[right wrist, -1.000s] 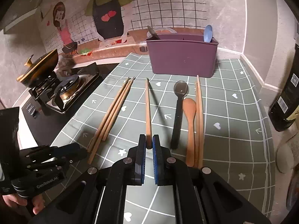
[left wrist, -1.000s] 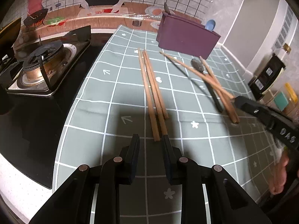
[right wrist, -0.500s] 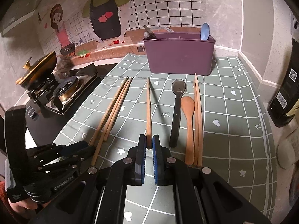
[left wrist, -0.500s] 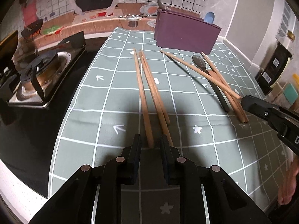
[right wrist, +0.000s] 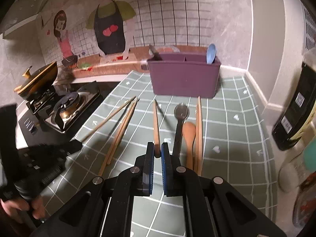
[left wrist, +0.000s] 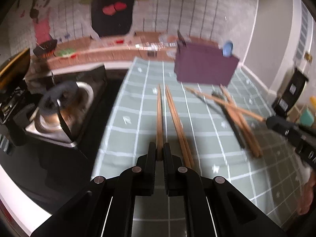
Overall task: Organize utensils
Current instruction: 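Lift both chopsticks and carry them over the purple holder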
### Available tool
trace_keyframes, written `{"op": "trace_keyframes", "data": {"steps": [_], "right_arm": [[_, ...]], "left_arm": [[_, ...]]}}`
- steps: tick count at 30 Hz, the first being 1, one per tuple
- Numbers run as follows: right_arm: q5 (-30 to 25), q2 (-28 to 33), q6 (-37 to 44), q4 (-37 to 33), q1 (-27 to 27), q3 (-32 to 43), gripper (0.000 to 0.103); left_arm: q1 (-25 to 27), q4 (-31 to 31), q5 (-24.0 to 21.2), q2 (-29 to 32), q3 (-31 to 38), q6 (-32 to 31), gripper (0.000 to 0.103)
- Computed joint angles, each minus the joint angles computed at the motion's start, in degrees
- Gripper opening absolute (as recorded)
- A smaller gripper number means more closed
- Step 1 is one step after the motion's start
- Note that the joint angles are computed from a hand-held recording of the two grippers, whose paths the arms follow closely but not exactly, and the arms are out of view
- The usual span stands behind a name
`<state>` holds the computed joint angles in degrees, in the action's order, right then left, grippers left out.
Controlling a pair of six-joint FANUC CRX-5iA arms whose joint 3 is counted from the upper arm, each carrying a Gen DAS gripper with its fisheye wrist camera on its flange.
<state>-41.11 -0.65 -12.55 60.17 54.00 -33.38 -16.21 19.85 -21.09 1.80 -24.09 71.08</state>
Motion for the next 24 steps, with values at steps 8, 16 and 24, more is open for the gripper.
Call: {"op": "trace_keyframes", "data": {"steps": [8, 16, 24], "right_arm": [[-5.14, -1.19, 1.75, 5.59, -1.18, 2.47, 0.007], [-8.38, -2.46, 6.85, 9.77, -3.76, 6.93, 0.007], [-11.52, -2.82, 20.92, 2.74, -5.43, 16.88, 0.007]], "left_arm": [[1.13, 10.36, 2.29, -1.69, 2.3, -10.93, 0.007], [0.81, 20.36, -0.48, -0.27, 8.33, -21.53, 0.007], [1.33, 23.54, -11.71, 3.99, 21.82, -22.13, 0.007]]}}
